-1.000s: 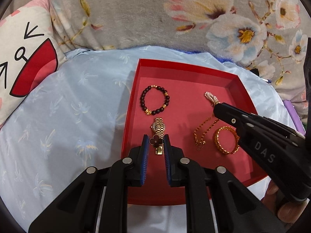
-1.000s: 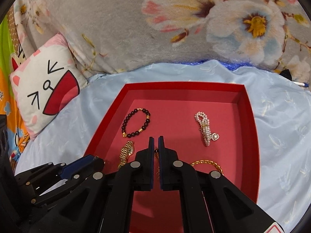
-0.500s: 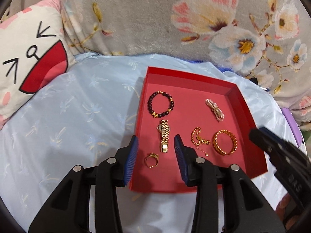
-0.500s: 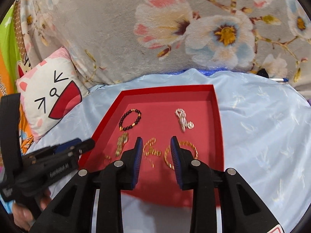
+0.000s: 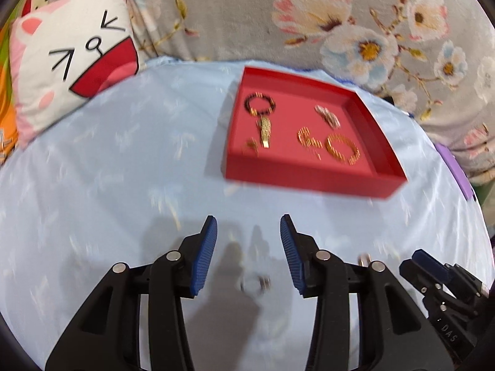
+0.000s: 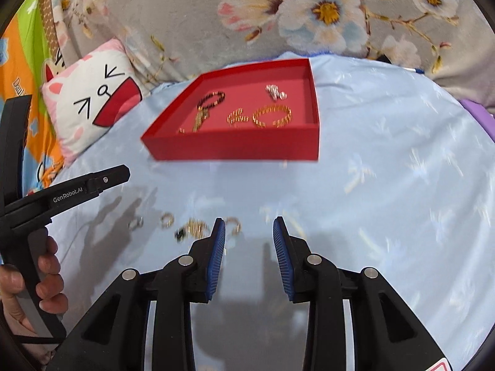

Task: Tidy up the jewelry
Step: 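Withdraw both tools and grasp the black clover chain with the right tool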

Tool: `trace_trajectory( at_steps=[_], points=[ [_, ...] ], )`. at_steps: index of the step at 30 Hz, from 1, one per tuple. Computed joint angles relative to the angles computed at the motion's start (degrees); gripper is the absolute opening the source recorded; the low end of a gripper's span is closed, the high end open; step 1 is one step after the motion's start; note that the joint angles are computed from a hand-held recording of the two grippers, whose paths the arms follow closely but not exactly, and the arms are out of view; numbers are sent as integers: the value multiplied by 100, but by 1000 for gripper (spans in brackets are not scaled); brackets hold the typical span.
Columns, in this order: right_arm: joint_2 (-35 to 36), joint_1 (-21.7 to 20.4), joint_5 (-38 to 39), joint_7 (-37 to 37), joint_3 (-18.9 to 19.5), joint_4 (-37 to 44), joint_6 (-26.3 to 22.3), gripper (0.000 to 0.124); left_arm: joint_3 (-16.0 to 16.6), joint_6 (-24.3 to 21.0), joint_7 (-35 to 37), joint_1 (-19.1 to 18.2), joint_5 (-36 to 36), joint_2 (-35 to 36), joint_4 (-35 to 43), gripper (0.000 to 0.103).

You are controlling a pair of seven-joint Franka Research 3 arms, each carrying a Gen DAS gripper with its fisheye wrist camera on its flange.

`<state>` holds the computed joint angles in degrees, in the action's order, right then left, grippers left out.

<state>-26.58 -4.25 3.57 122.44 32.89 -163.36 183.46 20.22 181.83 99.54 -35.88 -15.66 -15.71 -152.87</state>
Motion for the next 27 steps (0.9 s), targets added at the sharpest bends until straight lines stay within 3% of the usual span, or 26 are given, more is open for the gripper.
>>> trace_trajectory(
  at_steps=[4,6,11,18,27],
  points=[
    [-338,29,-9,263,239,-280,-176,32,-246,80,-174,226,165,-212,-400,48],
    [-348,151,-16,378,174,-369,-187,32,-198,96,-294,186,280,-239,-503,48],
    [-365,242,-77,548,188,-451,-154,32,-766,218,-754,814,792,-180,-681,48],
    [-135,269,-259,455,214,-268,-81,32,-522,263,-1096,796,1264,-184,-758,48],
    [903,15,-351,-37,214,465,92,32,-281,229,-1283,691,1598,-215,-785,48]
  ],
)
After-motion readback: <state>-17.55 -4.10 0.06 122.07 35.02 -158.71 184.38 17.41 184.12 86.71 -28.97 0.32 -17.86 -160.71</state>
